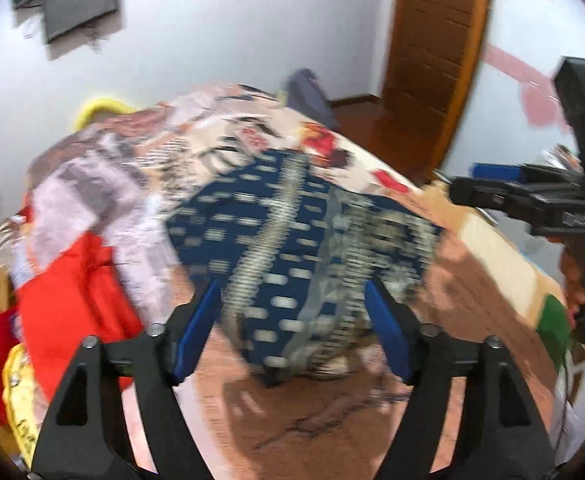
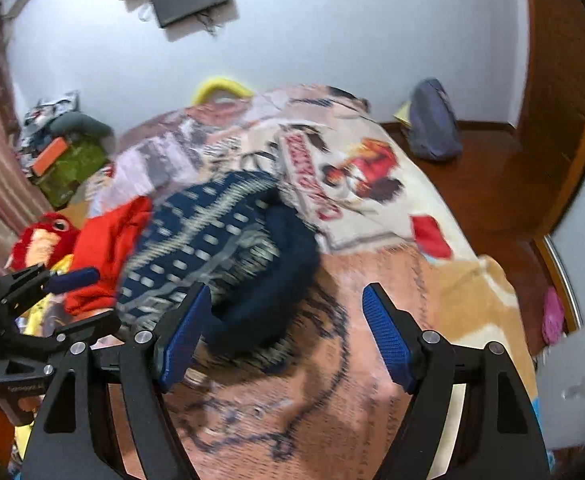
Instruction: Fold large clothes
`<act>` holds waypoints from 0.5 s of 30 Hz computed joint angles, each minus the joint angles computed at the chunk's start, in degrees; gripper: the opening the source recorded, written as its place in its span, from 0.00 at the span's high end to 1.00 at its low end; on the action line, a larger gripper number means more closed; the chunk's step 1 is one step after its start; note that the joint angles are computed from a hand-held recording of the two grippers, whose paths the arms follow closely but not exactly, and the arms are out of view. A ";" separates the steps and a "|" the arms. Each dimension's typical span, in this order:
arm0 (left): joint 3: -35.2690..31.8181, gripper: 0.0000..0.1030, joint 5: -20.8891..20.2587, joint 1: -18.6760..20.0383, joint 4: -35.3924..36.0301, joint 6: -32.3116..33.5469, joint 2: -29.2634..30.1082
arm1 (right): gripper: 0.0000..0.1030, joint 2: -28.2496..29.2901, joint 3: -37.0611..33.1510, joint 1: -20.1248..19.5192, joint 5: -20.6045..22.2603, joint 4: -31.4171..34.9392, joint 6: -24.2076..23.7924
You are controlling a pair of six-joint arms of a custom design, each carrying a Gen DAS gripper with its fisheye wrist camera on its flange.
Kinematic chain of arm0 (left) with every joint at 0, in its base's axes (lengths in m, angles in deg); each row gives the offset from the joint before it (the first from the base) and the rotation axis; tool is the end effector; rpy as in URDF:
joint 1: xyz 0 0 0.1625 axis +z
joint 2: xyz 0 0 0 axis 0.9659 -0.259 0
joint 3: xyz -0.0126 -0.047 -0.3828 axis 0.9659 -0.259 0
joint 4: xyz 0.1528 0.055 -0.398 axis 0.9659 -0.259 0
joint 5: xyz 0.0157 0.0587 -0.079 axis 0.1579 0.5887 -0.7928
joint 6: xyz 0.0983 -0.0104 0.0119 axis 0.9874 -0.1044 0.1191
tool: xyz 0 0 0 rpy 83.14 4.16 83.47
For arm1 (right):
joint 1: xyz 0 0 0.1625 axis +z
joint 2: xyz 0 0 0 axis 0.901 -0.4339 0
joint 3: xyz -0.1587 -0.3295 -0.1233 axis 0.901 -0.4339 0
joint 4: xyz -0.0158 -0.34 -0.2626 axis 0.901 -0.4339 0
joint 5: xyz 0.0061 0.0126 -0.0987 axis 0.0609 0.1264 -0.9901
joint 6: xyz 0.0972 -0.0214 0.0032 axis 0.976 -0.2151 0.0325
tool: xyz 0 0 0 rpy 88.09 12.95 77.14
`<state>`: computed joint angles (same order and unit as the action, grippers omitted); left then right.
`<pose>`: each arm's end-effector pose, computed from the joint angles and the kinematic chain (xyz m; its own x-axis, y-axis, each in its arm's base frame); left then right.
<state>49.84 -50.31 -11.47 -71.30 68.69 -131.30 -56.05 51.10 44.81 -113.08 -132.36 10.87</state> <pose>-0.1784 -0.7633 0.2641 -0.5924 0.5607 -0.5785 0.7629 0.6212 -0.1791 0.3216 -0.7025 0.1635 -0.8258 -0.0352 0.5628 -0.4019 0.7368 -0.5437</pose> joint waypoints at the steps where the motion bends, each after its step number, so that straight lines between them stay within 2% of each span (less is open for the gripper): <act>1: -1.44 0.23 0.71 0.41 -0.04 -0.56 0.97 | 0.20 0.74 -1.09 0.11 0.56 0.39 -0.21; 3: -4.68 0.23 1.65 1.48 1.60 -3.86 2.72 | 0.20 3.01 -4.27 0.25 1.15 1.94 -0.36; 4: -6.00 0.23 1.51 2.01 2.73 -5.26 3.43 | 0.20 5.49 -7.87 -0.02 2.29 5.20 -0.40; 6: -9.56 0.23 0.03 3.47 7.30 -8.88 5.16 | 0.20 7.38 -10.52 -0.56 3.32 8.31 0.27; 9: -12.30 0.22 -2.16 5.08 12.01 -10.73 6.97 | 0.20 8.07 -11.45 -1.19 3.99 10.56 1.18; 12: -11.24 0.18 -4.67 6.61 11.30 -11.49 6.81 | 0.20 8.31 -11.15 -2.58 3.59 12.57 2.58; 14: -10.01 0.12 -4.61 7.26 9.78 -11.55 6.43 | 0.20 7.71 -9.58 -3.59 1.67 12.81 3.44; 15: -9.14 0.11 -4.30 7.54 9.22 -11.21 6.10 | 0.20 5.96 -6.66 -5.16 2.13 13.21 4.74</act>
<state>40.70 -54.61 -3.93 -62.07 57.48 -125.21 -50.09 44.45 39.64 -110.95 -119.15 15.60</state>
